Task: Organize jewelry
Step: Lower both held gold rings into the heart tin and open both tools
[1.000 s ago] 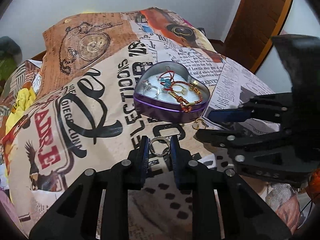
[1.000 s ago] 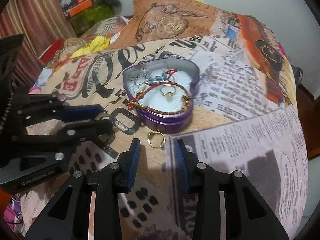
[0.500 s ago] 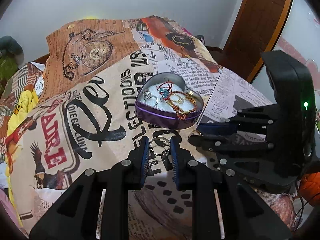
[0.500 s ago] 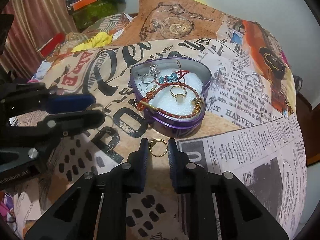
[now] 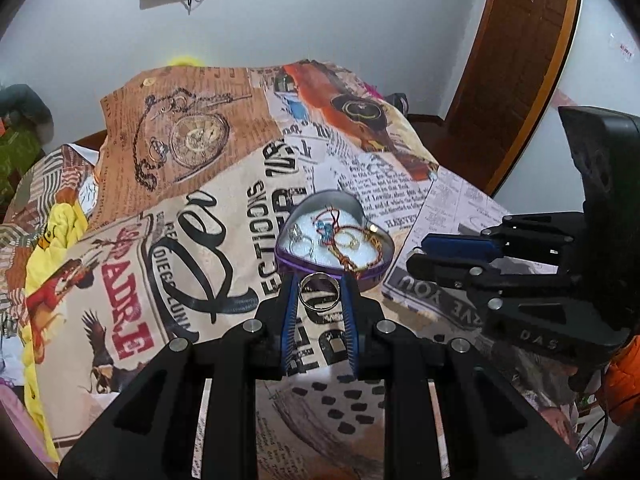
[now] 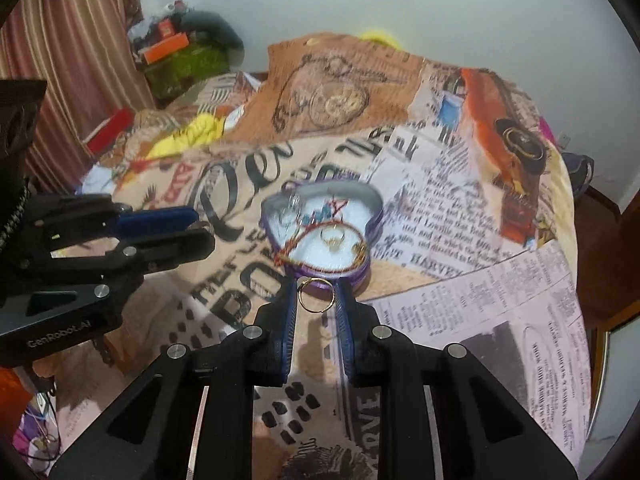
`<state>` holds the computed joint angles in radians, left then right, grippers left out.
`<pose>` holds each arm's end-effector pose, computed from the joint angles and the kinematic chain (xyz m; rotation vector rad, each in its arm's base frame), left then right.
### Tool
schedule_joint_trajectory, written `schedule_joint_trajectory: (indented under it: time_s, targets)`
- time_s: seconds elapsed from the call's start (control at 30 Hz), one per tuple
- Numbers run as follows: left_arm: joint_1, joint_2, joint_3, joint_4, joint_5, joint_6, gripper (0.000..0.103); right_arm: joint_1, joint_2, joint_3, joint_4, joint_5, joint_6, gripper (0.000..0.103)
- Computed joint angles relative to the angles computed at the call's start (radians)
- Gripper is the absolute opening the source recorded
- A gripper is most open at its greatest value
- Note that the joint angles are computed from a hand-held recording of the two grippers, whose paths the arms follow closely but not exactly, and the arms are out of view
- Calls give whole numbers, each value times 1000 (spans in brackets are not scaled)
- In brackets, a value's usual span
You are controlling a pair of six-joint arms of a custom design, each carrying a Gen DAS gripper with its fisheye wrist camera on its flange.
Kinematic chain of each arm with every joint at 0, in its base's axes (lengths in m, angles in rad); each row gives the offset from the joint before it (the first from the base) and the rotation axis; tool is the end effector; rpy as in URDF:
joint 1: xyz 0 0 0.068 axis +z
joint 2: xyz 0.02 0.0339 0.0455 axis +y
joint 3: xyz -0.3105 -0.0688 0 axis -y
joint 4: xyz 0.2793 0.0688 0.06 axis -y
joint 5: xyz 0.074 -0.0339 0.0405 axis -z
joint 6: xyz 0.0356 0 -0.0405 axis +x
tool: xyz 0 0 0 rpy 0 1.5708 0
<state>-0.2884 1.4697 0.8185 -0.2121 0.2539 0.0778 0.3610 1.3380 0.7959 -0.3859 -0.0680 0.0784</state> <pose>0.3020 -0.0989 0.2184 0.5561 2.3731 -0.4035 0.2651 0.1027 0.2353 -0.3825 2.4866 0.2661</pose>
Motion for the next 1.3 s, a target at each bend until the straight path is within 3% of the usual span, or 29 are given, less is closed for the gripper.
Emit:
schedule_joint_trajectory:
  time_s: [0.4,1.3]
  targets:
    - [8,35,44,32,5,-7,21,-34,11,27,53,7,8,18]
    - [5,293,192,28,43,-21,20,-42,190,76,94,-50,-46,18]
